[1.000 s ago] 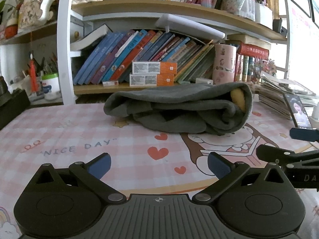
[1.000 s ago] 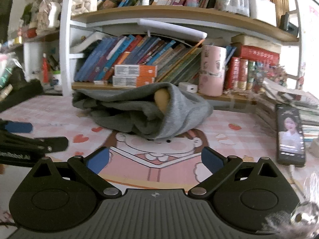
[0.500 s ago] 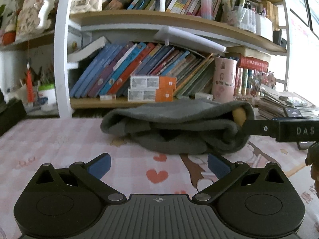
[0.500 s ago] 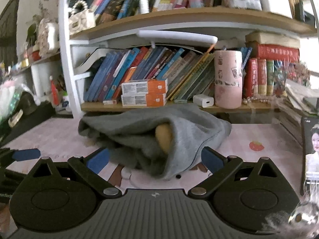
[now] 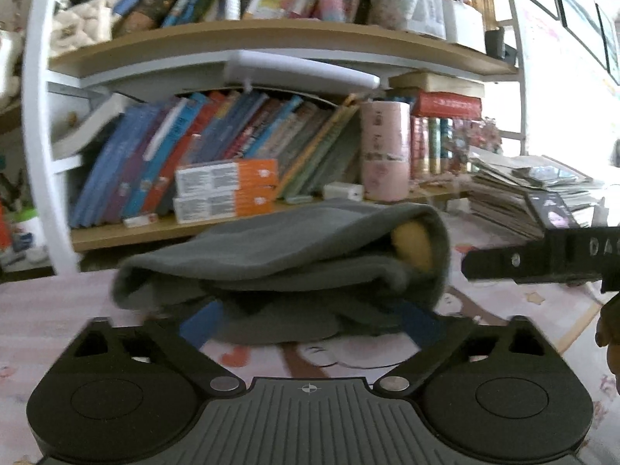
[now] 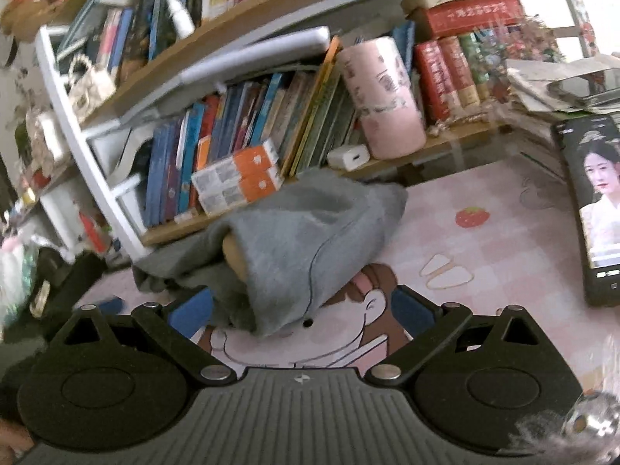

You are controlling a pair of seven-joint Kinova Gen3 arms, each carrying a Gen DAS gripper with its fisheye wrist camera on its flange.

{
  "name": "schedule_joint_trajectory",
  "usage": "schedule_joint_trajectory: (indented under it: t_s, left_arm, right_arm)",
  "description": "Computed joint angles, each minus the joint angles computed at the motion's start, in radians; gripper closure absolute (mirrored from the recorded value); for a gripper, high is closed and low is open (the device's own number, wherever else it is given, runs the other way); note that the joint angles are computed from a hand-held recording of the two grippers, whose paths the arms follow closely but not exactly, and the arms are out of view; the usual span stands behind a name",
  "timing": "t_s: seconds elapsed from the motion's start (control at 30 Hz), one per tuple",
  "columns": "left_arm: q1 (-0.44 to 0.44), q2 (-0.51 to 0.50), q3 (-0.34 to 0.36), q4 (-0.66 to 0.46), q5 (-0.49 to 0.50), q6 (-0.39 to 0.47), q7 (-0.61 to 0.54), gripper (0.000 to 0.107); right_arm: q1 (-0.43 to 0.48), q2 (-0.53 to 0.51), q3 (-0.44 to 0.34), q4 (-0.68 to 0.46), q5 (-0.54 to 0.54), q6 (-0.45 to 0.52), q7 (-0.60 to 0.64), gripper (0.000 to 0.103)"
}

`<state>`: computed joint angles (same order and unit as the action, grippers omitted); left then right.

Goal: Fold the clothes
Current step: 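Reach both tools to the crumpled grey sweatshirt and grasp its edges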

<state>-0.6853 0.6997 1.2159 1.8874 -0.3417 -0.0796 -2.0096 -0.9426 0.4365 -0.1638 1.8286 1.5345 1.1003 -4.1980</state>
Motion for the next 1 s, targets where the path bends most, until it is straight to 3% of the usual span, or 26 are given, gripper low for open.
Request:
schedule_joint_trajectory:
  t_s: [0.07,0.17,0.33,0.5,0.7,0.77,0.83,1.0]
  left_arm:
    - [0.014,0.008,0.009,-0.007,-0.008,0.028,-0.010,0.049]
    - [0.035,0.030,0.035,-0.025,-0.005,0.088,-0.065,0.066]
    - [0.093,0.026,0.023,-0.034,0.021,0.109,-0.157,0.070]
    - [0.215,-0.027,-0.098,-0.081,0.086,0.111,-0.205,0.070]
    - [0.331,-0.075,-0.228,-0.137,0.164,0.148,-0.237,0.086]
    - [0.320,-0.065,-0.217,-0.176,0.224,0.201,-0.259,0.090]
    - [0.260,-0.034,-0.158,-0.207,0.282,0.220,-0.252,0.092]
    - [0.087,-0.050,-0.074,-0.222,0.435,0.134,-0.200,0.095]
  right_arm:
    - [-0.009,-0.005,0.002,0.017,0.019,0.022,-0.052,0.004]
    - [-0.013,-0.010,-0.003,0.034,0.030,0.053,-0.113,0.005]
    - [-0.015,-0.011,-0.011,0.039,0.018,0.096,-0.146,0.005]
    - [-0.012,-0.007,-0.015,0.039,0.015,0.104,-0.160,0.005]
    - [-0.015,0.000,-0.014,0.031,0.015,0.106,-0.148,0.005]
    - [-0.021,0.003,-0.012,0.029,0.011,0.119,-0.150,0.005]
    - [-0.020,0.003,-0.011,0.028,0.011,0.116,-0.142,0.005]
    - [-0.015,0.008,-0.013,0.012,0.024,0.078,-0.080,0.006]
